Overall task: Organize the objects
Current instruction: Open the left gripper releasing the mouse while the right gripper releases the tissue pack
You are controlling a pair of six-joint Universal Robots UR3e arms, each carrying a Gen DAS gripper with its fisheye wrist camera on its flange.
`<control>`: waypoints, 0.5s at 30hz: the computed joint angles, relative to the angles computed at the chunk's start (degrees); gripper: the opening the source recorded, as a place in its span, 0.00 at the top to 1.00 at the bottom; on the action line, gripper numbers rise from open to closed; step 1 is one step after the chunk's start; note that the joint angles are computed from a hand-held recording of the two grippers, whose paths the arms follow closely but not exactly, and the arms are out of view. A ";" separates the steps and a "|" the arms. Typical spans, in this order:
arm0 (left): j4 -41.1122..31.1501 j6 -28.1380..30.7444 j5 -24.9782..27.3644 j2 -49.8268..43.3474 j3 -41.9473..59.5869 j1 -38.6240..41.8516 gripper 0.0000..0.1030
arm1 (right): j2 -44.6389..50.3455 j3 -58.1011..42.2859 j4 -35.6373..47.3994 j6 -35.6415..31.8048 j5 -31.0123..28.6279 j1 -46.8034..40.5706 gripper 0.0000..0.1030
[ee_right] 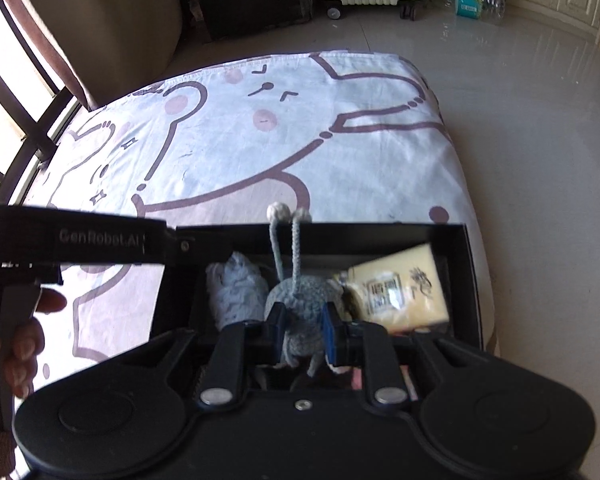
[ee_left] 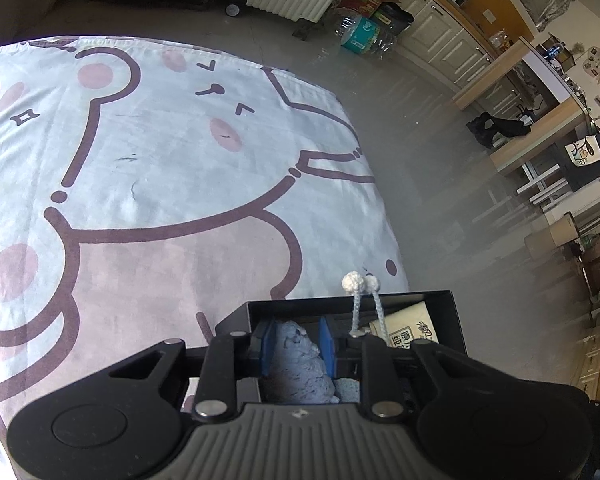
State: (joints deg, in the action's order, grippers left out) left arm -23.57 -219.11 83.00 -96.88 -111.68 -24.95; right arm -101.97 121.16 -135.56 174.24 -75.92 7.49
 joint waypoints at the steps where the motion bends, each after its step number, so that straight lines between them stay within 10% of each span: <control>1: 0.03 0.05 -0.04 -0.08 0.11 -0.11 0.76 | -0.61 0.13 1.09 -0.43 0.12 -0.15 0.80; 15: 0.43 0.53 -0.35 0.09 -0.04 0.03 0.76 | -6.23 0.86 3.73 0.71 1.83 -2.48 0.85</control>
State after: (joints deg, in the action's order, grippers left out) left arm -23.14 -218.59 82.65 -96.78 -111.72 -24.92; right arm -108.19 122.02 -131.83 174.95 -74.09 5.01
